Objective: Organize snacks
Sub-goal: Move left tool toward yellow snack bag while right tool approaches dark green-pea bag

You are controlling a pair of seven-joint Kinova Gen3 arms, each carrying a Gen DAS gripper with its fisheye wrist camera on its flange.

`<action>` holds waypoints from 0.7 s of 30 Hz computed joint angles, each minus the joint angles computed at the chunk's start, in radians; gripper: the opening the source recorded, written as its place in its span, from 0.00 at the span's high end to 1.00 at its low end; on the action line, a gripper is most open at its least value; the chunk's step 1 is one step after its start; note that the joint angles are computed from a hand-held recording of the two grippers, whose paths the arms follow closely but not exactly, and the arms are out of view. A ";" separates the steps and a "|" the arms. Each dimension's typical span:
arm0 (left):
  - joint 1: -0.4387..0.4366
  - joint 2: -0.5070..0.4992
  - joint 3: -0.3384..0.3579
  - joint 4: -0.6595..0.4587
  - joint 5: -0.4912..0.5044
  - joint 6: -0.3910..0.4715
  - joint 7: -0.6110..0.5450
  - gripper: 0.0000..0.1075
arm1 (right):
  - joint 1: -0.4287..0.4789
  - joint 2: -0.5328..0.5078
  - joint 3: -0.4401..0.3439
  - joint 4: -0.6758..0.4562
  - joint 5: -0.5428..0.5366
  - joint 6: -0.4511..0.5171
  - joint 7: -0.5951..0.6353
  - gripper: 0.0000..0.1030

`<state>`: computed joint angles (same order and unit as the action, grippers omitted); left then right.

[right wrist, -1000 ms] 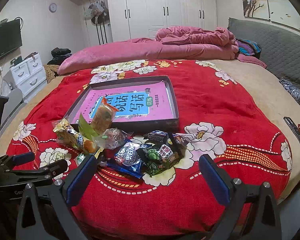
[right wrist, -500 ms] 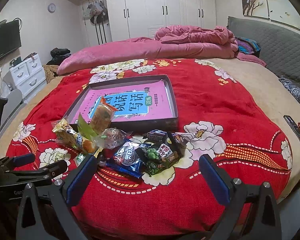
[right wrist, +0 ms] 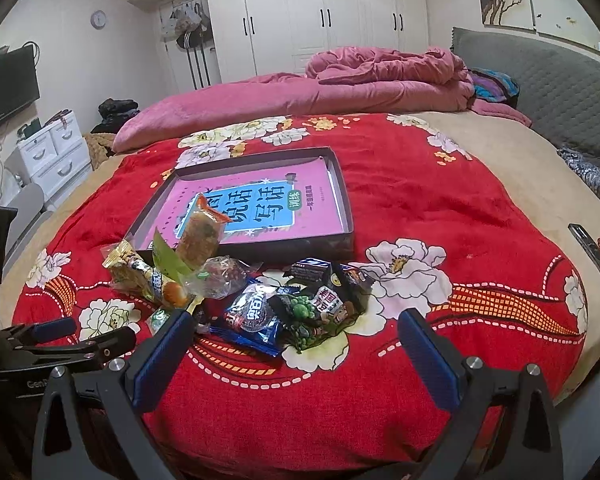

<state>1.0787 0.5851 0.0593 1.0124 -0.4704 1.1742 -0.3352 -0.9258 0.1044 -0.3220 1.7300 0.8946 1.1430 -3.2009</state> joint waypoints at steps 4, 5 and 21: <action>-0.027 -0.050 0.002 0.095 0.016 -0.123 0.053 0.06 | 0.007 0.002 0.004 0.000 -0.006 -0.011 0.000 0.00; -0.036 -0.063 0.004 0.120 0.019 -0.159 0.066 0.06 | 0.009 0.003 0.005 0.000 -0.007 -0.014 0.000 0.00; -0.105 -0.061 0.026 0.155 0.095 -0.303 0.024 0.06 | 0.084 -0.019 0.042 0.039 -0.086 -0.099 -0.054 0.00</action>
<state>0.9741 0.5237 0.0856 1.1674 -0.3753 0.8713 -0.3113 -0.8418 0.0858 -0.2801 1.7691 0.8083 1.0439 -3.2545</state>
